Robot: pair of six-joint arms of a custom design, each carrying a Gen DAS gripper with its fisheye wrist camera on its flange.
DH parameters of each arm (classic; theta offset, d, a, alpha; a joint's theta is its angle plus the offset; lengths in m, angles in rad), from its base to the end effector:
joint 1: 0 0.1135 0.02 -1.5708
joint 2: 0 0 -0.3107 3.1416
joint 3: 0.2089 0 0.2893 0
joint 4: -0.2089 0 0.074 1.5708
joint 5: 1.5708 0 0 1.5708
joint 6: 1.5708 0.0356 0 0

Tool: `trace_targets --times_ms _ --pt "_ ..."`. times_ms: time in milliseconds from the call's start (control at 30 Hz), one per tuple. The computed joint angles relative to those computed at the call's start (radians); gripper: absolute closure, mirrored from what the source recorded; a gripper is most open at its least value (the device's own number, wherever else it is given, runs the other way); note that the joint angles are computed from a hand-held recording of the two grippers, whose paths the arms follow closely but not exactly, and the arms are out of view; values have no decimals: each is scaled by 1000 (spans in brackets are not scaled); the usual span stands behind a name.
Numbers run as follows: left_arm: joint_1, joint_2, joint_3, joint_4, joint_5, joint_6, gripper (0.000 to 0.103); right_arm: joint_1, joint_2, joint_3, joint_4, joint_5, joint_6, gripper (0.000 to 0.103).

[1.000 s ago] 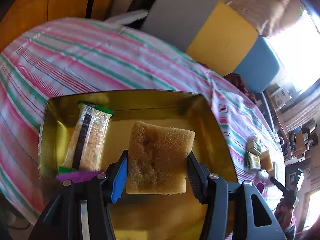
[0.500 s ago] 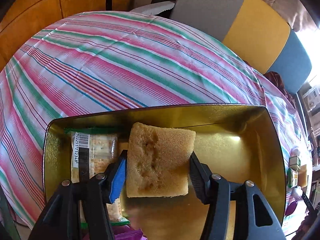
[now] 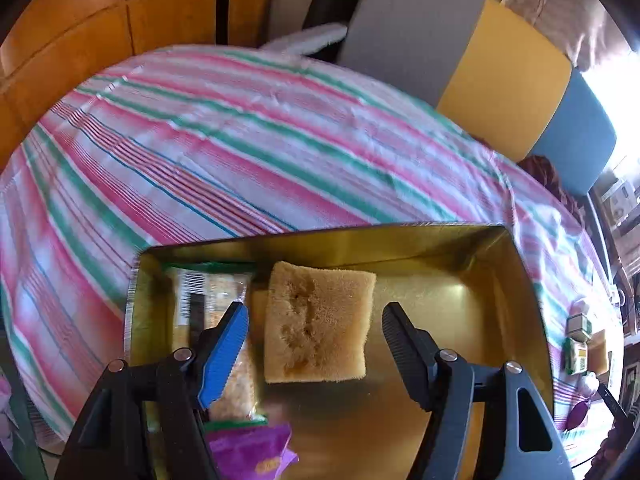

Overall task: Organize objects
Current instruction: 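Carry the white printed box to the gold tray and open the right tool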

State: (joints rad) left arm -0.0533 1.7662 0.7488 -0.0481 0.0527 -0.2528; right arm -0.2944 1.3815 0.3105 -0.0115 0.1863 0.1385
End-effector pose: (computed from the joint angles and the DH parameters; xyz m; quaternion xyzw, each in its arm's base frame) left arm 0.3326 -0.0196 0.1132 -0.0898 0.9638 -0.0633 0.2431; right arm 0.1904 -0.0646 0.1028 0.2295 0.9388 -0.1087 0.2329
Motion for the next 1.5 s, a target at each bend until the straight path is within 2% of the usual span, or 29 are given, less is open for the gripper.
trace_targets --times_ms 167,267,467,700,1300,1500 --pt "-76 -251 -147 11 -74 -14 33 3 1 -1 5 6 -7 50" --pt "-161 -476 -256 -16 -123 -36 33 7 2 -3 7 12 -9 50" --pt "-324 -675 -328 -97 -240 -76 32 19 -1 -7 9 23 -7 50" --pt "-451 -699 -365 -105 -348 -95 33 25 -11 -12 8 35 4 50" --pt "-445 -689 -400 -91 -311 -113 33 -3 -17 -15 4 17 39 50" --pt "-426 -706 -408 -96 -295 -104 33 -48 -80 -25 -13 -9 45 50"
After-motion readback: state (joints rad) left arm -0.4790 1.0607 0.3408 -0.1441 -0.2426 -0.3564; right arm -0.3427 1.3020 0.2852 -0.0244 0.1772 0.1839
